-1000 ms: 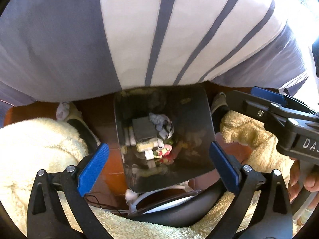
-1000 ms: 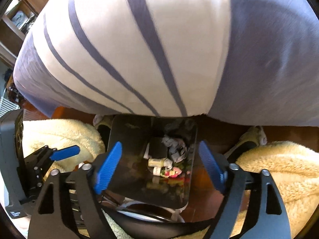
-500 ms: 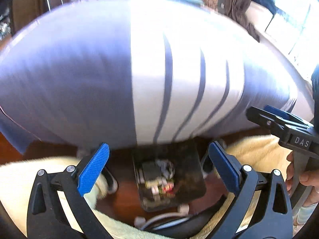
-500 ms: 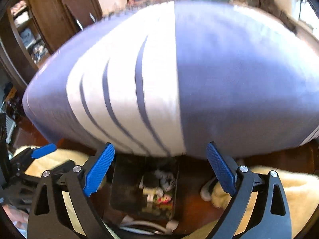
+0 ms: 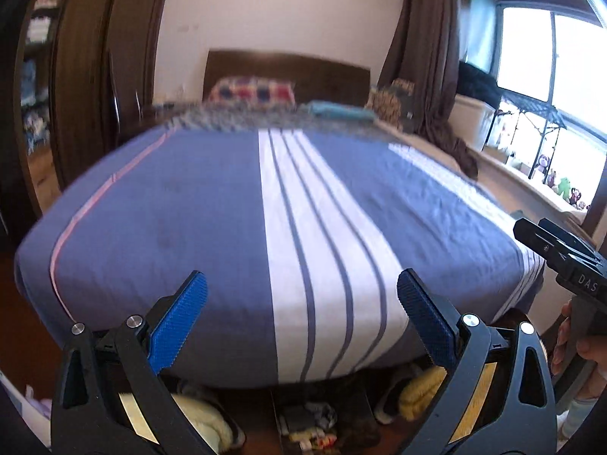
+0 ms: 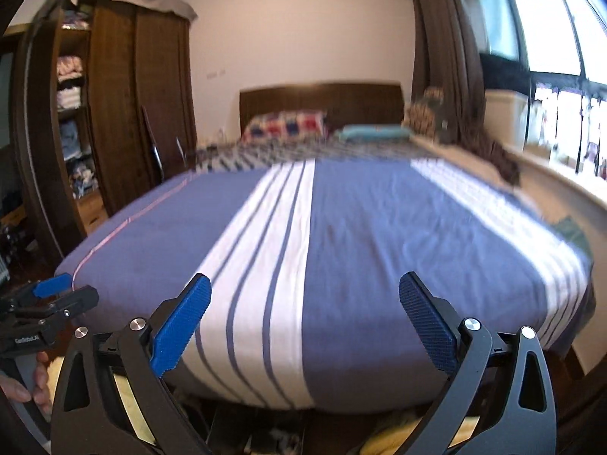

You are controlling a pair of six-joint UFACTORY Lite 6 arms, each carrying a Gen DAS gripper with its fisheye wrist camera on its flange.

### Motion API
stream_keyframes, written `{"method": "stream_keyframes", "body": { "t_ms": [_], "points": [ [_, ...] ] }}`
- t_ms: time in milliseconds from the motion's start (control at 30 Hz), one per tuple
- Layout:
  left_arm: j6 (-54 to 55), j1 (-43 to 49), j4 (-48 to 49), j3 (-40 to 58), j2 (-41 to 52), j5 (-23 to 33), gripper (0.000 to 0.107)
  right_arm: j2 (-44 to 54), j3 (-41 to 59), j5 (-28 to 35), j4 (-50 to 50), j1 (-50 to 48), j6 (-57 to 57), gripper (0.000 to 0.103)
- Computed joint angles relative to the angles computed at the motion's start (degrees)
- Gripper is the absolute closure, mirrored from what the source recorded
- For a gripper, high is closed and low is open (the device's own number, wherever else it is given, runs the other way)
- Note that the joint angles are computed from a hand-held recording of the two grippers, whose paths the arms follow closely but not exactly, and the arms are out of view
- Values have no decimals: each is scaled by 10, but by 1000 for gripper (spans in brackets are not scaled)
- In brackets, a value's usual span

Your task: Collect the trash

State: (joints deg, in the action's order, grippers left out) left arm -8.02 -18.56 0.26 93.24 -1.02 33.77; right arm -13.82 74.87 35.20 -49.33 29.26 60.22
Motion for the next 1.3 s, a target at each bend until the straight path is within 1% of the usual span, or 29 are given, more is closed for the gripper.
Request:
{"method": "stream_keyframes", "body": {
  "t_ms": [267,333,433,467,667,767,867,1300],
  "points": [
    [-44,-38,81,82,-6,16,12,-5,56,28,-63,25,17,4],
    [-39,-39,77,98,-6,18,12,-9,63,51,-90,47,38,4],
    [-73,-56,119,113,-5,20,12,-14,70,66,-117,61,59,4],
    [-84,-63,132,114,-4,20,12,-16,70,74,-126,68,67,4],
    [-74,-61,103,83,-16,8,12,-29,66,135,-189,124,114,4],
    [-80,-60,106,70,-24,6,12,-28,70,160,-207,143,127,4],
    [-90,-58,117,70,-23,6,12,-30,67,156,-205,139,130,4],
    [-77,-52,103,79,-25,10,12,-34,59,142,-193,130,126,3]
  ]
}}
